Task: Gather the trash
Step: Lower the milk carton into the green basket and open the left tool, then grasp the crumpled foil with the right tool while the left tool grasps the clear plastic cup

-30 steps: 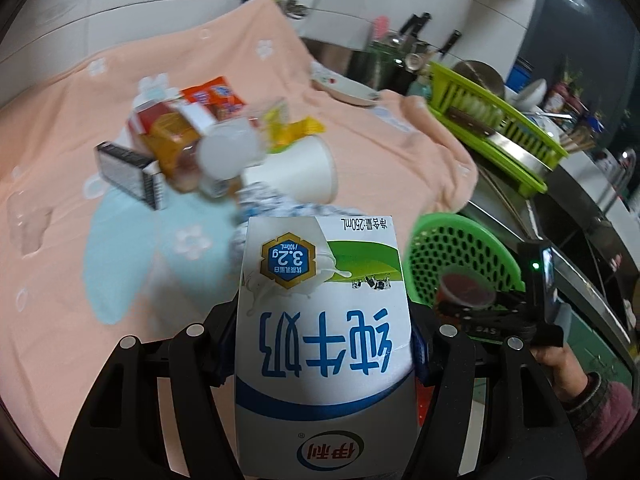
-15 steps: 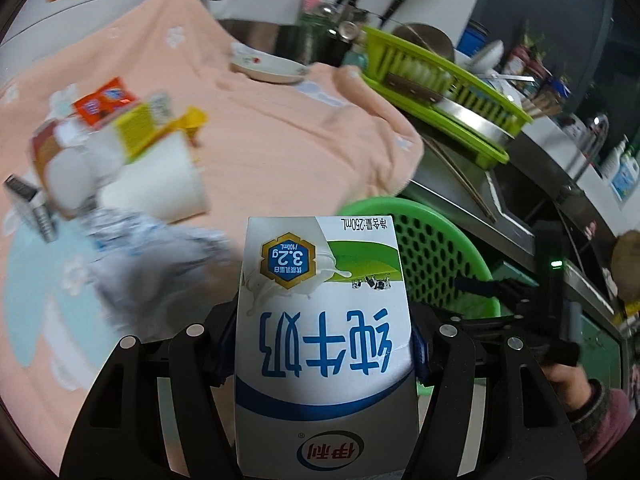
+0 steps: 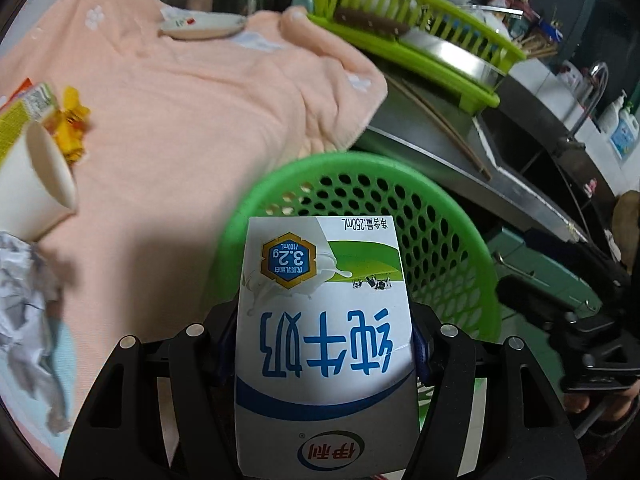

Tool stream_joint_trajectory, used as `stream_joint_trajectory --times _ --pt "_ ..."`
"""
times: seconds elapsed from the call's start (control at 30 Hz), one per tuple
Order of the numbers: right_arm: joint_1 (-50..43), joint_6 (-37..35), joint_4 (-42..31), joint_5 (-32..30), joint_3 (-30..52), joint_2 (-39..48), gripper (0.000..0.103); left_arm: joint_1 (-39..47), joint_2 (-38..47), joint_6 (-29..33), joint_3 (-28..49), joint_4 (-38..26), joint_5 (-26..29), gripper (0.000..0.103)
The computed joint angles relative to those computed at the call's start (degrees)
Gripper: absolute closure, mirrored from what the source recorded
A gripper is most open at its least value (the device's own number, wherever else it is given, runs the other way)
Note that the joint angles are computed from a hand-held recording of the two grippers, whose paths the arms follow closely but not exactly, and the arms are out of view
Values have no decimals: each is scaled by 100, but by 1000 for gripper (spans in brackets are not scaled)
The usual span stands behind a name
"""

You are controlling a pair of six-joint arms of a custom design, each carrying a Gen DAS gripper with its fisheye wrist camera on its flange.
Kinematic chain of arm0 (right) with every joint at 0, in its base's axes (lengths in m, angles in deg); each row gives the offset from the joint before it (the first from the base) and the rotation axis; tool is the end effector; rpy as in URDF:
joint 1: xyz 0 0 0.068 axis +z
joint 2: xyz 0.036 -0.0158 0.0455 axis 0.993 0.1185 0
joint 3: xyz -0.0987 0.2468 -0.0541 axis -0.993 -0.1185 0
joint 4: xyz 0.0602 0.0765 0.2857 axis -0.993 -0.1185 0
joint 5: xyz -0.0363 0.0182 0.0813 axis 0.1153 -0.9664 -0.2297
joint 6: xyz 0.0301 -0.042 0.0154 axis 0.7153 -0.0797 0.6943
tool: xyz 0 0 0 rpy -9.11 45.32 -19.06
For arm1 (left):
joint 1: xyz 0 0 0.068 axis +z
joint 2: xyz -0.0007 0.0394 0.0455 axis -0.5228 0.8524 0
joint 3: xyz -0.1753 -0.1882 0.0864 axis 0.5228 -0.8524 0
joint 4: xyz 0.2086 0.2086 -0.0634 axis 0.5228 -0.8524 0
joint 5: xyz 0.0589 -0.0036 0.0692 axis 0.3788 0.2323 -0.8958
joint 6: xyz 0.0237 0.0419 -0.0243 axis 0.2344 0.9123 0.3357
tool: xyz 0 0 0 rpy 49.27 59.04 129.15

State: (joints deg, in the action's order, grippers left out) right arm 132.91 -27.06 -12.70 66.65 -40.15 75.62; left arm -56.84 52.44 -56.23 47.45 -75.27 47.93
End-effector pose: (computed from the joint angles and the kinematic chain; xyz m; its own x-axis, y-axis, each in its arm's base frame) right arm 0.1765 0.1875 0.2025 -0.7358 -0.0377 -0.6762 -0.1583 0.9804 0.1176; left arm 0.2533 -0.1246 0.1862 -0.8257 0.1291 -0.5491 0.3014 0.9238 -0.2360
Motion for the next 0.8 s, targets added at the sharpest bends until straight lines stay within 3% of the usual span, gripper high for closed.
stream_joint_trajectory --times 0.1,0.2,0.37,0.53,0.8 --pt "-45 41 5 -30 -111 -148 17 -93 200 -37 49 73 14 37" --pt "-110 52 83 -81 -180 -168 17 -131 202 -66 40 101 33 27" --pt "-65 45 111 -76 -124 -96 17 -96 -58 -3 -59 111 103 22" --pt "113 56 128 -10 63 41 17 128 -791 71 -307 -133 148 22" --pt "515 -85 454 -133 687 754 16 1274 -2396 401 -739 -1041 221 22"
